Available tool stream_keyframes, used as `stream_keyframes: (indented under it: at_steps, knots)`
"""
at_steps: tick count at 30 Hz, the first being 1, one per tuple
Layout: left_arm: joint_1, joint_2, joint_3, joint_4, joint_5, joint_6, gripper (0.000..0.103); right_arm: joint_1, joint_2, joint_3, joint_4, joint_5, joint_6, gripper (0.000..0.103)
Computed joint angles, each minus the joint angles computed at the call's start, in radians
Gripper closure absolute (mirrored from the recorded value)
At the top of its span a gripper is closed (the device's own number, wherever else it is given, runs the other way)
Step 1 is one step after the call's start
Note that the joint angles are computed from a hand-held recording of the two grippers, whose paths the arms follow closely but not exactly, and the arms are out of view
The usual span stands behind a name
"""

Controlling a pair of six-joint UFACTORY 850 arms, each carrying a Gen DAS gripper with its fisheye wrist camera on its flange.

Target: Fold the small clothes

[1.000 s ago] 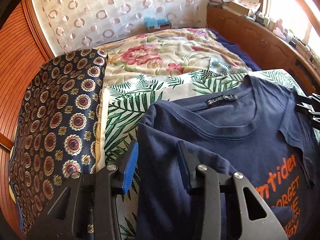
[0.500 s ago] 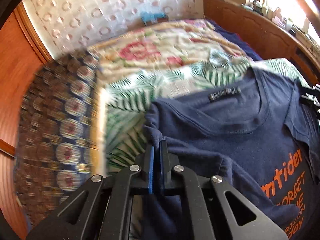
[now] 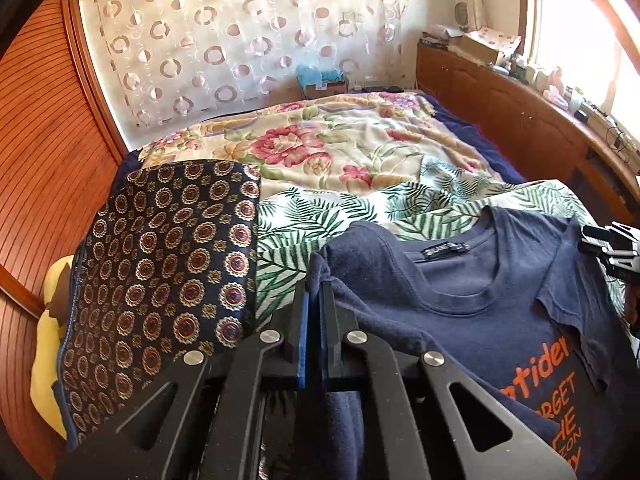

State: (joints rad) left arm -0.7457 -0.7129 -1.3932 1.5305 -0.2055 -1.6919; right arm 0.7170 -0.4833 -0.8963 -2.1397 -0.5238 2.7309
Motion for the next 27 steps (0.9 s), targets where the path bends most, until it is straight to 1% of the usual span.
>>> stream_keyframes:
  at_steps: [3,5,9,10,11,12,13,15,17,19,21,25,26,27]
  knots:
    - [-0.006,0.015,0.020,0.112,0.007,-0.111,0.098,-0.006,0.018,0.014,0.066,-0.014,-0.035,0.053]
    - [-0.007,0.027,0.037,0.201,0.013,-0.203,0.098,-0.018,0.020,0.012,0.069,0.013,-0.034,0.053]
    - [-0.012,0.064,0.087,0.450,0.015,-0.458,0.098,-0.039,-0.002,-0.022,0.050,0.087,-0.025,0.053]
    - [-0.016,0.075,0.102,0.517,0.009,-0.527,0.098,-0.033,-0.010,-0.034,0.090,0.077,-0.070,0.057]
    - [-0.024,0.096,0.131,0.615,-0.011,-0.626,0.098,-0.034,-0.013,-0.043,0.107,0.083,-0.101,0.062]
    - [-0.032,0.111,0.151,0.687,-0.027,-0.696,0.098,-0.033,-0.011,-0.045,0.083,0.097,-0.090,0.080]
    - [-0.038,0.130,0.174,0.750,-0.036,-0.757,0.098,-0.031,-0.008,-0.049,0.078,0.115,-0.092,0.096]
    - [-0.053,0.175,0.228,0.868,-0.060,-0.873,0.098,-0.026,0.010,-0.044,0.069,0.128,-0.102,0.097]
    - [-0.069,0.233,0.294,0.963,-0.097,-0.968,0.098,-0.003,0.048,-0.010,0.034,0.083,-0.074,0.098]
    - [-0.081,0.287,0.354,1.034,-0.126,-1.041,0.098,0.036,0.104,0.035,0.025,0.028,-0.051,0.098]
    - [-0.092,0.343,0.414,1.069,-0.159,-1.080,0.098,0.076,0.158,0.077,0.027,-0.014,-0.041,0.098]
    - [-0.117,0.464,0.549,1.091,-0.224,-1.112,0.098,0.195,0.272,0.160,0.123,-0.110,-0.086,0.098]
    - [-0.121,0.493,0.585,1.094,-0.239,-1.120,0.098,0.229,0.293,0.179,0.158,-0.142,-0.099,0.098]
    - [-0.133,0.526,0.625,1.082,-0.262,-1.124,0.098,0.276,0.311,0.199,0.210,-0.195,-0.110,0.098]
